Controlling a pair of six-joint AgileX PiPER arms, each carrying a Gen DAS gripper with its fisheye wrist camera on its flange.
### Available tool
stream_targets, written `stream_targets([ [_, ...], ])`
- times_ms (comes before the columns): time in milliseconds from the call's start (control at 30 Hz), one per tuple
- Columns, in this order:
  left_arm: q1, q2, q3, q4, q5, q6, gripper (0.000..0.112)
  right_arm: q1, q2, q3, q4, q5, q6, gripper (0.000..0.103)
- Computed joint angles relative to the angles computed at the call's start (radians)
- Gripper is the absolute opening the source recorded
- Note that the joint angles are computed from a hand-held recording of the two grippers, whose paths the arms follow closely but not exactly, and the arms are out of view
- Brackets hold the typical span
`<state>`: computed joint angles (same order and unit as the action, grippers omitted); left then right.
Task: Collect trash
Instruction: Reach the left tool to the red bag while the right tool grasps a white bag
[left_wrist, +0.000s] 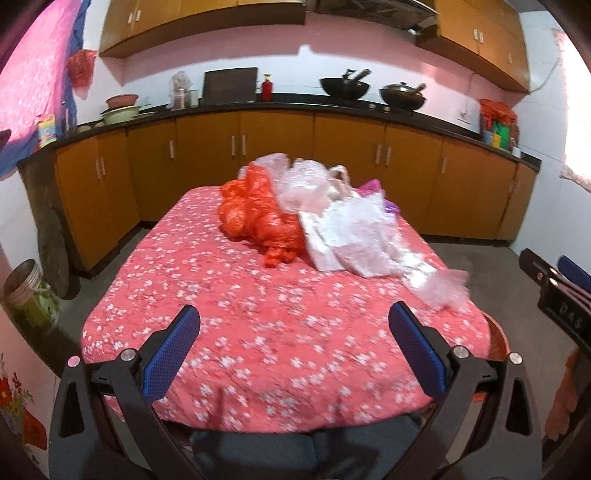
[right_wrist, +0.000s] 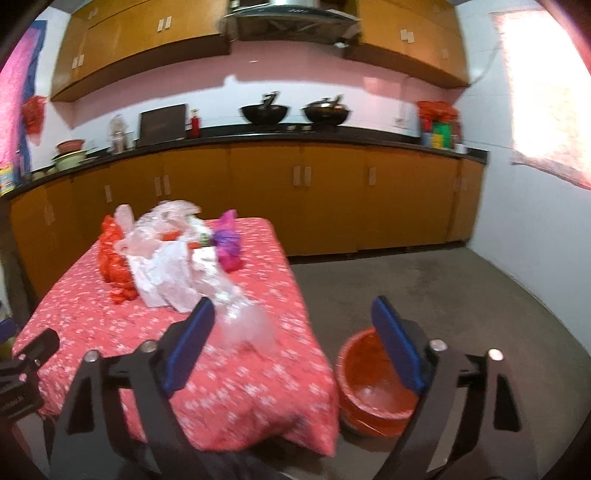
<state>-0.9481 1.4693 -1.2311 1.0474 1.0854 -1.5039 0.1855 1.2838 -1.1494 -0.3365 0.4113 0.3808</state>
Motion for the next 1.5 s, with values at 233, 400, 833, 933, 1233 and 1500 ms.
stream_targets([
  [233, 0.162, -0.011, 0.021, 0.047, -0.069, 0.026, 0.101, 0.033, 0.27, -0.301, 0.357, 0.051, -0.33, 0.066],
  [400, 0.308, 0.014, 0.002, 0.066, -0.168, 0.071, 0.1, 0.068, 0.483, -0.579, 0.438, 0.147, -0.392, 0.062],
  [833, 0.506, 0.131, -0.089, 0.039, -0.362, 0.149, 0.101, 0.099, 0.871, -1.12, 0.411, 0.403, -0.376, 0.043],
  [933, 0.525, 0.15, -0.122, 0.032, -0.388, 0.159, 0.101, 0.089, 0.918, -1.203, 0.463, 0.462, -0.403, 0.024],
  [1233, 0.577, 0.268, -0.32, -0.136, -0.416, 0.343, 0.083, 0.081, 0.866, -1.115, 0.464, 0.375, -0.389, 0.003],
  [1500, 0.625, 0.402, -0.532, -0.405, -0.363, 0.595, 0.058, 0.073, 0.857, -1.097, 0.481, 0.369, -0.409, 0.002],
])
